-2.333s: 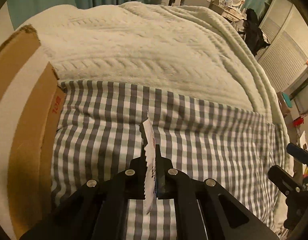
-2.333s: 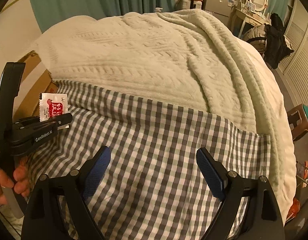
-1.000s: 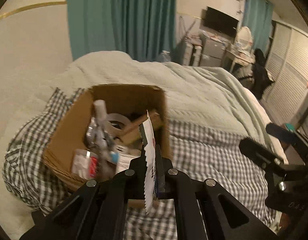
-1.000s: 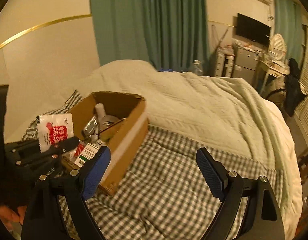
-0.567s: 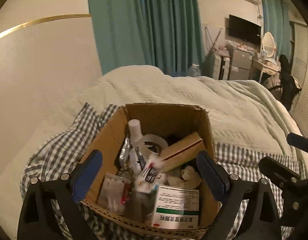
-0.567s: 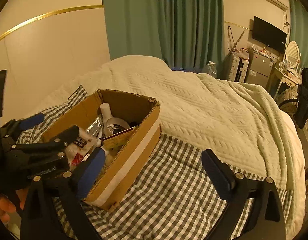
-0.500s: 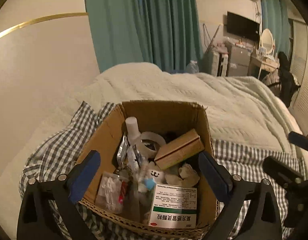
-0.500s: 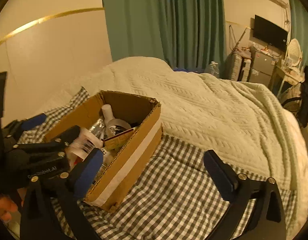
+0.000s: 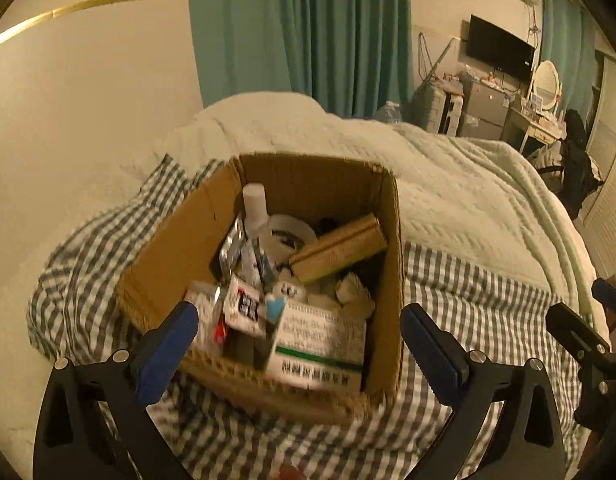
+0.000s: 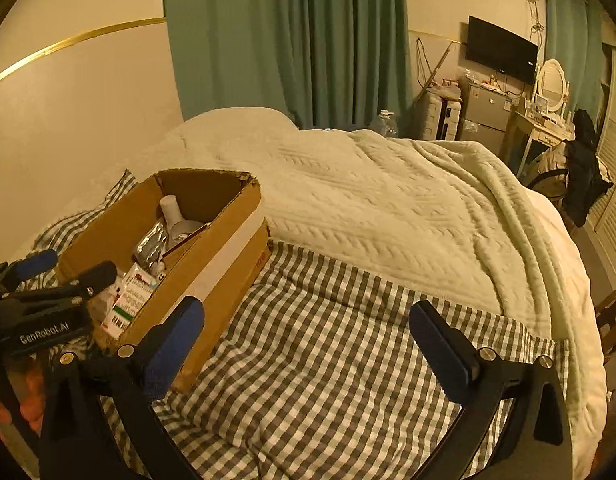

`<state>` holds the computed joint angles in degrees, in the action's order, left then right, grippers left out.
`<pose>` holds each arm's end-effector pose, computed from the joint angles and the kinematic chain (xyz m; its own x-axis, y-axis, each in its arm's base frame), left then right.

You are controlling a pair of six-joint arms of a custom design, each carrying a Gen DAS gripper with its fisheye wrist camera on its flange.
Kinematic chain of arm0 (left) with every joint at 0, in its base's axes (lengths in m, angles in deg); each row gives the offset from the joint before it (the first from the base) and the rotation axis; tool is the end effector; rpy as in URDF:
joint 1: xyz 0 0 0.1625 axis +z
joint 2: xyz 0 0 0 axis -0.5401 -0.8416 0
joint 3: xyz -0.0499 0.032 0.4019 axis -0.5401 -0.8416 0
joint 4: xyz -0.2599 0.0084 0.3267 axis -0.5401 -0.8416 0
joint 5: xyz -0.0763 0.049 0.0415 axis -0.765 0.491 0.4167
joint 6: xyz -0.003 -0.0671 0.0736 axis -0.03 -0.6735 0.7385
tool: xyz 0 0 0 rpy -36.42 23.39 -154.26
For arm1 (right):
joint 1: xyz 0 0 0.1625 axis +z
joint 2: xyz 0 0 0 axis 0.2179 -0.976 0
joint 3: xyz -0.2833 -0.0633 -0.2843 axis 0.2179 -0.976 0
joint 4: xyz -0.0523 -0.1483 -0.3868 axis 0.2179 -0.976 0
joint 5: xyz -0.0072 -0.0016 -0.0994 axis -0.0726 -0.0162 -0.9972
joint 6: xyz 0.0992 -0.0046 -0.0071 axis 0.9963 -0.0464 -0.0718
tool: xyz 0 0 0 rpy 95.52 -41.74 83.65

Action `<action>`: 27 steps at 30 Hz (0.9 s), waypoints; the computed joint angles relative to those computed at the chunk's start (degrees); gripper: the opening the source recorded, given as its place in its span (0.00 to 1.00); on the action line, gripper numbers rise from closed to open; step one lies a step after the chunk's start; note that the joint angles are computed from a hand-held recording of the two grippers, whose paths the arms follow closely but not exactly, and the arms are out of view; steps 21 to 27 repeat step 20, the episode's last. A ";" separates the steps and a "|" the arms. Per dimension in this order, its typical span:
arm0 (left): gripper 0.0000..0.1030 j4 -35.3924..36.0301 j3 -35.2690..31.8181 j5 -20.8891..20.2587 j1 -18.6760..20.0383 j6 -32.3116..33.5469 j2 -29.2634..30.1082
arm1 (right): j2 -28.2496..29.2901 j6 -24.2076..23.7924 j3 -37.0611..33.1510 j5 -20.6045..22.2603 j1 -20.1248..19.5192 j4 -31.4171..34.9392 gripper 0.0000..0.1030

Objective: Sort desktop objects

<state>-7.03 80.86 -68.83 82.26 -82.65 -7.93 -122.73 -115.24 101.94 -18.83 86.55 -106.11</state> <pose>-0.1102 -0.4836 0.3666 -0.5148 -0.6606 -0.5464 0.1501 0.5580 -0.8161 0.1950 -0.4121 0.2191 -0.1886 -0.7437 0.6414 -0.9811 0.1148 -0.1554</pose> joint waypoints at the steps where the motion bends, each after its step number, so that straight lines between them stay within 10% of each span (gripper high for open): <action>1: 1.00 -0.38 0.58 -0.29 -0.27 -0.58 -0.33 | -0.52 -0.64 0.66 -0.01 -0.22 0.11 1.00; 6: 1.00 4.41 1.03 -0.58 -1.51 -8.73 -0.82 | -1.07 -2.36 1.80 -0.99 -1.02 1.04 1.00; 27: 1.00 -11.70 4.53 -1.84 -1.24 4.29 0.05 | 0.32 1.01 -1.76 -4.93 -1.55 4.16 1.00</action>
